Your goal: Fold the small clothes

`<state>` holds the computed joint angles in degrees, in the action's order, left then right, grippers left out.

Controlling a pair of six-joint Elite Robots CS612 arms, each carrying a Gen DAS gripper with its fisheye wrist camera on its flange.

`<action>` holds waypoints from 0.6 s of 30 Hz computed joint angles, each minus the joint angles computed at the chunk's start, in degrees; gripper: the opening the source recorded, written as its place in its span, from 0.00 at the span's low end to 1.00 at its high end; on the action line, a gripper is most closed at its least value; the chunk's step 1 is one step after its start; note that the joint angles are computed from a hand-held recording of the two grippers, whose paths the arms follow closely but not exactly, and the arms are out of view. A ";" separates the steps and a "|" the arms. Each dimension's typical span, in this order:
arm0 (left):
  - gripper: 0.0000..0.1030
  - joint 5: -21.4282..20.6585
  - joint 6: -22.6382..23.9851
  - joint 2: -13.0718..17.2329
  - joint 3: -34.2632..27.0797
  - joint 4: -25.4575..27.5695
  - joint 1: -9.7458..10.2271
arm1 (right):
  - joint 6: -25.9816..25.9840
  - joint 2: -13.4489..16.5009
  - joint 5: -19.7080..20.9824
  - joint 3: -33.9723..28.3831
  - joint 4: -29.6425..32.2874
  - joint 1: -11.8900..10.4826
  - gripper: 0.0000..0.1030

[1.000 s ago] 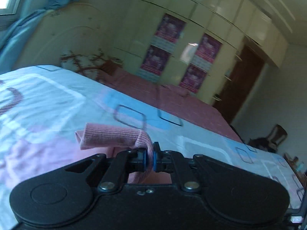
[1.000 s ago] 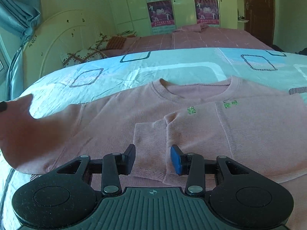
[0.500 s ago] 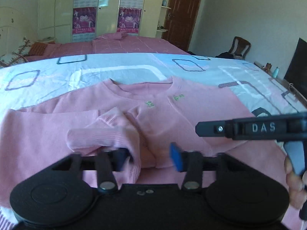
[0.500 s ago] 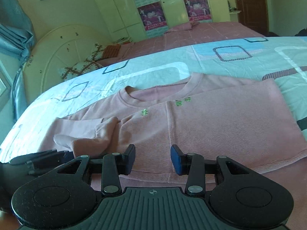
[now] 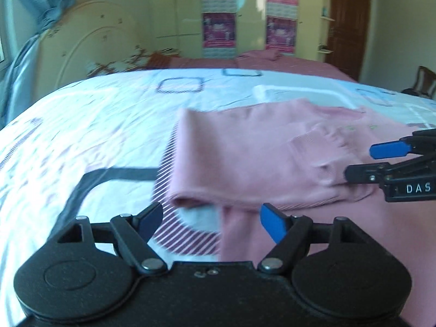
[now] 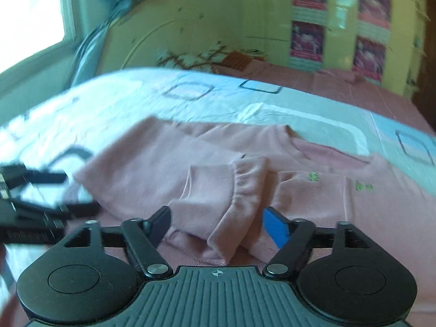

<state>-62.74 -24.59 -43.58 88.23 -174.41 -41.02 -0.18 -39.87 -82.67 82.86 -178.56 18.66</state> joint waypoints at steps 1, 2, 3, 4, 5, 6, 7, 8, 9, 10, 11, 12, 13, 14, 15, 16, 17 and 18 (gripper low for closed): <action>0.69 0.38 -0.36 0.02 0.08 0.68 0.16 | -2.47 0.50 -1.65 -0.52 0.49 0.55 0.52; 0.67 0.88 -0.51 0.16 -0.08 1.38 0.26 | -4.28 1.11 -3.21 -1.19 1.17 0.96 0.52; 0.67 1.56 -0.58 0.39 -0.29 1.70 0.31 | -5.27 1.60 -4.51 -1.84 1.94 1.27 0.52; 0.67 2.06 -0.67 0.72 -0.48 1.30 0.30 | -5.74 2.14 -5.60 -2.45 2.35 1.44 0.52; 0.67 2.37 -0.65 1.09 -0.91 0.92 0.34 | -5.89 2.57 -6.12 -2.91 2.33 1.41 0.51; 0.66 2.76 -0.46 1.47 -1.46 0.79 0.35 | -5.46 2.76 -5.91 -3.11 2.04 1.31 0.33; 0.66 3.39 0.03 1.85 -1.75 0.28 0.28 | -4.37 2.77 -4.63 -3.17 1.83 0.99 0.11; 0.65 3.81 0.58 2.22 -2.30 0.12 0.23 | -2.34 2.61 -3.53 -3.21 1.55 0.60 0.11; 0.64 4.23 1.21 2.63 -2.84 -0.18 0.15 | -0.02 2.41 -2.78 -3.07 0.42 0.21 0.11; 0.64 4.43 1.72 2.91 -3.29 -0.37 0.10 | 2.90 2.07 -2.04 -2.68 -0.95 -0.31 0.10; 0.64 4.39 2.17 3.16 -3.69 -0.55 0.10 | 6.16 1.63 -1.01 -2.29 -1.93 -0.95 0.09; 0.64 4.39 2.59 3.44 -4.12 -0.68 0.10 | 9.54 1.18 0.00 -1.85 -2.90 -1.68 0.09; 0.64 4.70 2.81 3.68 -4.48 -0.68 0.06 | 12.11 0.79 0.41 -1.35 -3.93 -2.28 0.08; 0.65 4.87 2.88 3.86 -4.74 -0.68 0.05 | 14.38 0.43 0.26 -0.76 -5.15 -2.89 0.08; 0.61 4.84 2.91 4.07 -5.02 -0.75 0.08 | 16.49 0.05 -0.23 -0.06 -6.29 -3.45 0.06; 0.56 4.83 2.93 4.23 -5.23 -0.79 0.10 | 18.50 -0.36 -0.96 0.75 -7.25 -3.98 0.06; 0.45 4.72 2.86 4.33 -5.40 -0.46 0.13 | 20.72 -0.86 -1.96 1.78 -7.93 -4.56 0.06; 0.40 4.09 2.67 4.37 -5.50 -0.30 0.22 | 22.18 -1.47 -2.90 2.62 -7.43 -4.92 0.06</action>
